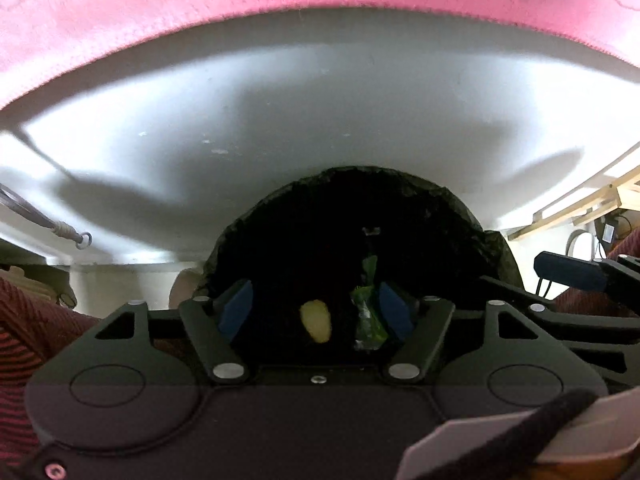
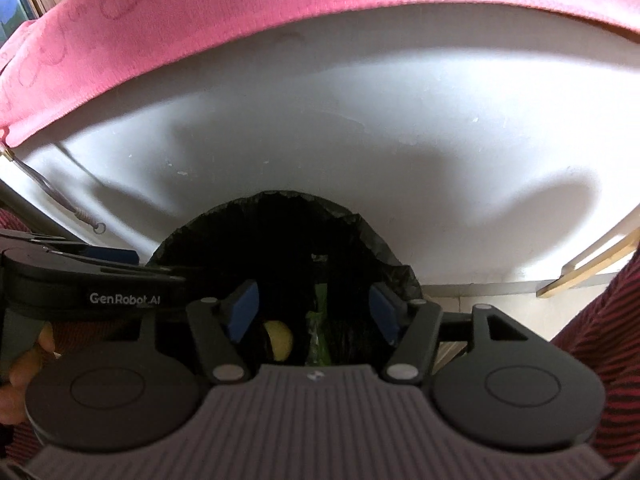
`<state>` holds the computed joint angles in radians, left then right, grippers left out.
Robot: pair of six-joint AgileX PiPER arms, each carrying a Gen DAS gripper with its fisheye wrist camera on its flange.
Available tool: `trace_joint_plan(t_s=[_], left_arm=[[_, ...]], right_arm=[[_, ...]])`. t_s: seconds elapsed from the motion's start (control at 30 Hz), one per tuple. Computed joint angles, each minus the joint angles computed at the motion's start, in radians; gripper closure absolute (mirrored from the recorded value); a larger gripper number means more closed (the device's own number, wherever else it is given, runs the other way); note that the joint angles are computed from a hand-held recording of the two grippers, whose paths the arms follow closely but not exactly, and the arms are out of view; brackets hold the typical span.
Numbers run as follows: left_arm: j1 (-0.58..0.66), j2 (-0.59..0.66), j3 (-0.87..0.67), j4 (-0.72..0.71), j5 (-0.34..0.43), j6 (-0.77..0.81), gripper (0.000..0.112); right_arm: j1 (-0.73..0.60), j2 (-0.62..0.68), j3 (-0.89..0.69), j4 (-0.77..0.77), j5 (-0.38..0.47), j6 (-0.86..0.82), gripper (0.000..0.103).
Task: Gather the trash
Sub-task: 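Open both tools to drop the apple slice and green wrapper into the bin, then move both tools back up over the trash on the towel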
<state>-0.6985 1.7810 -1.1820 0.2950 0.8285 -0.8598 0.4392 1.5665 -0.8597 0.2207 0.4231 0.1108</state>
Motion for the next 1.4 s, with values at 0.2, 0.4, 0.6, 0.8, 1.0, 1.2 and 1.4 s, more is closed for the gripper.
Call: trace_joint_plan(t_s=[0.2,0.4,0.6,0.8,1.0,1.2,1.4], left_arm=[[-0.028,-0.068,-0.003,0.056,0.026,-0.023,0.038],[-0.061,-0.186,-0.02,0.109,0.049,-0.008,0.037],[-0.075,-0.295,-0.055,0.14,0.03,0.029,0.033],[-0.073,-0.309,-0.15,0.214,0.012,0.039,0.03],[-0.051,-0.238,-0.278,0.326,0.0,0.019,0.03],[0.054,-0.105,-0.424,0.28,-0.052,0.083,0.038],[0.157,0.058,-0.623,0.156,-0.026,0.208,0.056]], right_arm=[[-0.002,-0.076,0.005,-0.059,0.003,0.036,0.026],[-0.019,-0.185,0.001,-0.099,0.011,0.036,0.025],[-0.052,-0.304,-0.029,-0.115,0.017,-0.025,0.025],[-0.07,-0.348,-0.079,-0.22,-0.037,0.039,0.024],[-0.089,-0.251,-0.16,-0.463,-0.126,0.258,0.024],[-0.16,-0.119,-0.288,-0.439,-0.171,0.244,0.024],[-0.179,-0.012,-0.426,-0.452,-0.174,0.248,0.024]])
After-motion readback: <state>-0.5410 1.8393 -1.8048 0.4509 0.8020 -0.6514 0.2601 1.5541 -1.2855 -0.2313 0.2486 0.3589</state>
